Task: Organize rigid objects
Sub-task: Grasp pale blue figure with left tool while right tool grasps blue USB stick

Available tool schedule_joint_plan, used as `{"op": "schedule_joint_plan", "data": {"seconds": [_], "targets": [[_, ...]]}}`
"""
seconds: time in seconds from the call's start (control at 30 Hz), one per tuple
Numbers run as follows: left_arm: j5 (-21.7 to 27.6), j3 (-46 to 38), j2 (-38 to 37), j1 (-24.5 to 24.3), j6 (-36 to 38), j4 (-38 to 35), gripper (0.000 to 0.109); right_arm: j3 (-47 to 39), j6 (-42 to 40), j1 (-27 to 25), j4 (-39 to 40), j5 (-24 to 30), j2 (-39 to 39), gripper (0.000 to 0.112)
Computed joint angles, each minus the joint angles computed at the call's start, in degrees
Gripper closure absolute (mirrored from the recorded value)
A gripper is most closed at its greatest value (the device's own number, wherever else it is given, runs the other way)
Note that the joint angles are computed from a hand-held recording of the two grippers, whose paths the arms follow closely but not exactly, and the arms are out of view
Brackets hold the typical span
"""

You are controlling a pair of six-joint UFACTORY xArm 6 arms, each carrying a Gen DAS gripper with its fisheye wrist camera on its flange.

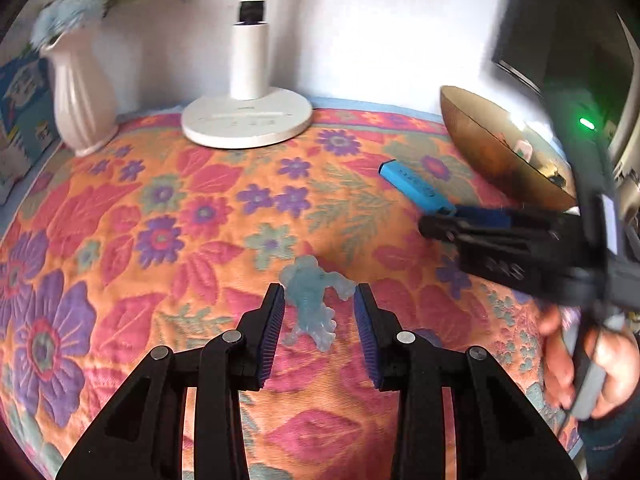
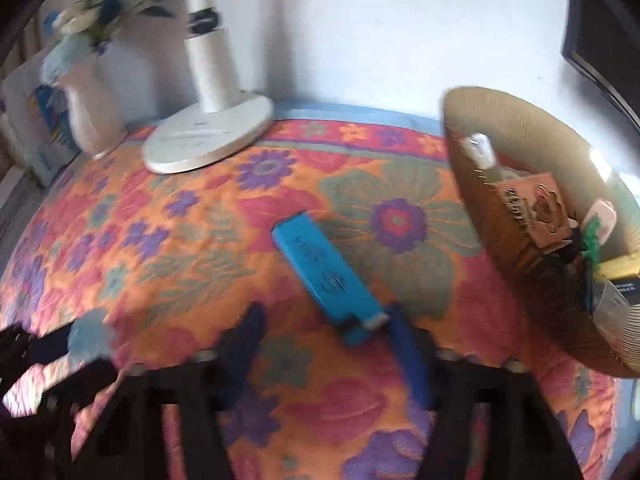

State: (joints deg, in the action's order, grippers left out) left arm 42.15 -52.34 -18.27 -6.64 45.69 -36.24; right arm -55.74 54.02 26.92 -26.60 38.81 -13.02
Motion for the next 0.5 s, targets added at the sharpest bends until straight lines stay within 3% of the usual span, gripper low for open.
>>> {"op": "schedule_joint_plan", "data": {"seconds": [0.03,0.13,0.23,0.27,0.5], "targets": [[0.31,0.04,-0.19,0.18,0.56,-1.09,0.076,1.66,-0.41,0.40,1.87,-2.08,-1.33,0.076],[-0.38,0.82,-0.67,-0.32,1.51,-0.75,0.076,3.83,5.00,1.71,-0.42,-1.12,-3.56,0.075],[-2.25,1.45,-0.70,-1.93,1.35,0.08,0.076,5.48,8.51,1.12,0.22,-2.96,-5.14,0.049],[-2.09,1.99,-1.55,-1.80,1.89,-0.43,0.076,5.08,9.26,1.03,0.50,-2.91,-4.91,0.045],[-0.42,1.97,-2.17,-0.63,4.02,-3.67,0.075,-10.90,9.51,0.90,-5.00,8.34,8.99,0.047]]}}
